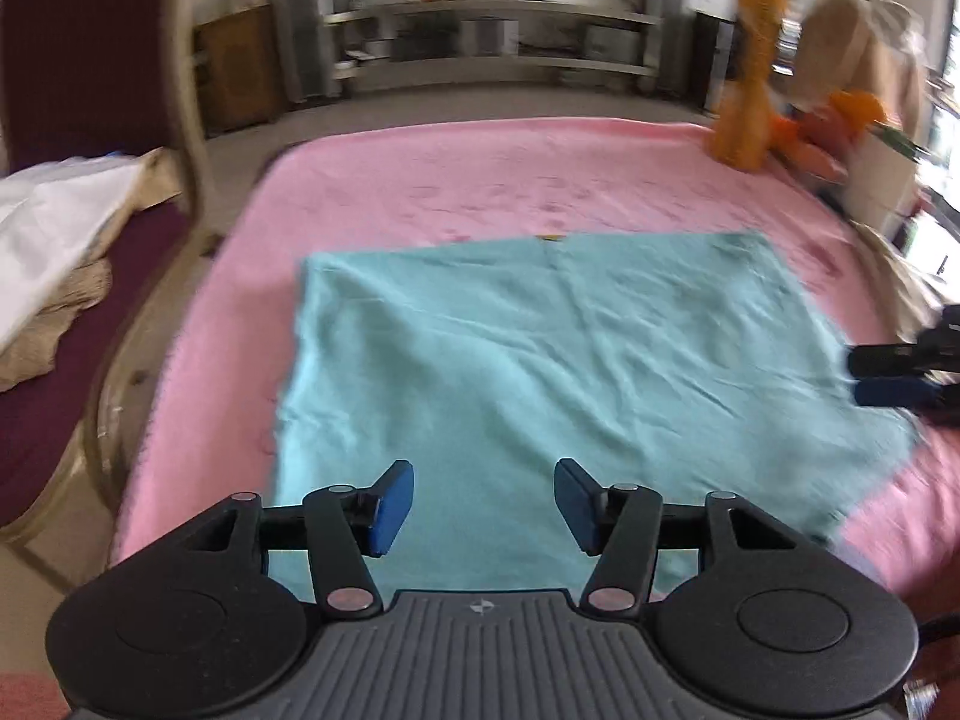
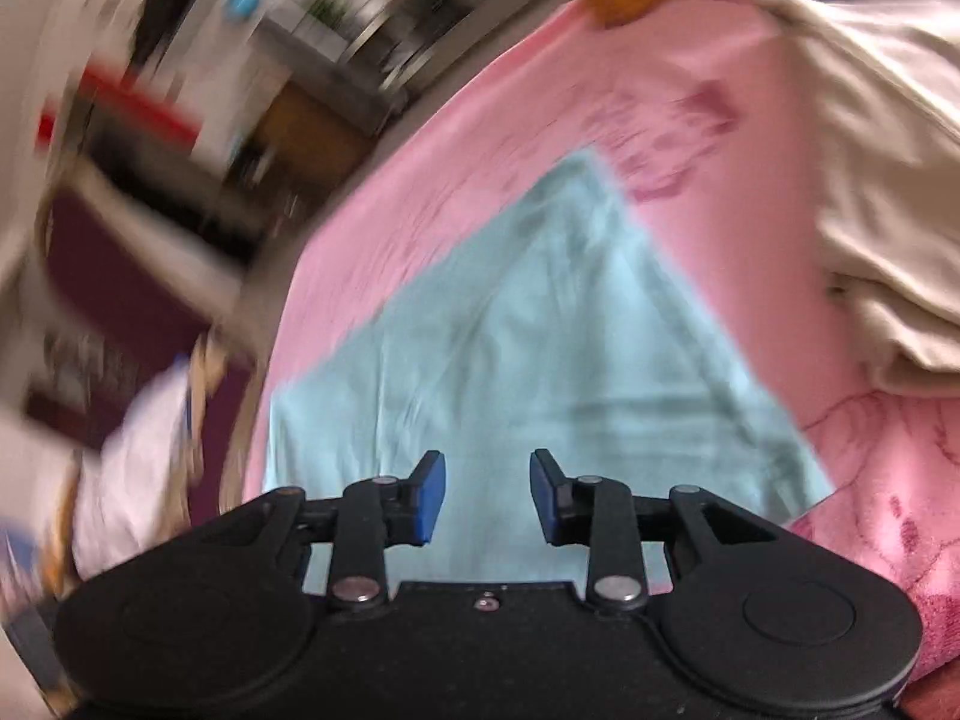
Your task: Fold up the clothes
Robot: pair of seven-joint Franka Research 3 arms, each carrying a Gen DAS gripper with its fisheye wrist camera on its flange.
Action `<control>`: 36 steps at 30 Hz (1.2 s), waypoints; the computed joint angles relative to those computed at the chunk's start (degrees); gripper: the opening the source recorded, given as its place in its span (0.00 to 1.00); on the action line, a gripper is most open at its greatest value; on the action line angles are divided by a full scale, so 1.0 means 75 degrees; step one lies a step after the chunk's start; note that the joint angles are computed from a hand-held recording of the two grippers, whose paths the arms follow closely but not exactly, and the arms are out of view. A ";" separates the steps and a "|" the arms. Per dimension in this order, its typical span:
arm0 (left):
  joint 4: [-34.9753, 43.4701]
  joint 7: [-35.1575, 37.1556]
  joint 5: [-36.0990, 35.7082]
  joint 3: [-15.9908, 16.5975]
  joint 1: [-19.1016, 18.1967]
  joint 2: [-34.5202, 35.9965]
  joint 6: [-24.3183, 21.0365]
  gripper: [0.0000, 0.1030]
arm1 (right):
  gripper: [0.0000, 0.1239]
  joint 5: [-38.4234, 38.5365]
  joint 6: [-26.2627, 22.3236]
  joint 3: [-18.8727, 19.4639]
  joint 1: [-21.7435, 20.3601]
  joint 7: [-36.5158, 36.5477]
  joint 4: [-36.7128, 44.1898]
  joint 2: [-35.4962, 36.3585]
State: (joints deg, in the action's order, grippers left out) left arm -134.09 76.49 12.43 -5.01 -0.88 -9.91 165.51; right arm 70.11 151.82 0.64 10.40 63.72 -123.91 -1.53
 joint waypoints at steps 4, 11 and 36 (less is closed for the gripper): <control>0.0678 -0.2414 0.2196 -0.0545 0.0762 0.0450 -0.1292 0.52 | 0.24 0.0439 -0.0540 -0.0096 -0.0165 0.0355 0.0225 0.0377; 0.1009 -0.3933 0.2818 -0.0277 0.0602 0.0376 -0.3181 0.67 | 0.09 -0.0722 0.0419 -0.0061 -0.0277 0.2222 -0.0260 0.0134; 0.2344 0.0097 -0.0358 0.0055 0.0301 0.1752 0.0510 0.53 | 0.19 0.0666 0.0876 0.0054 -0.0056 -0.0610 0.2101 0.1143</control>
State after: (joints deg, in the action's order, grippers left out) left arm -116.51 77.22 9.74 -4.60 1.38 3.23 169.33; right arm 75.10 158.39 1.05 9.98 59.14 -108.15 7.05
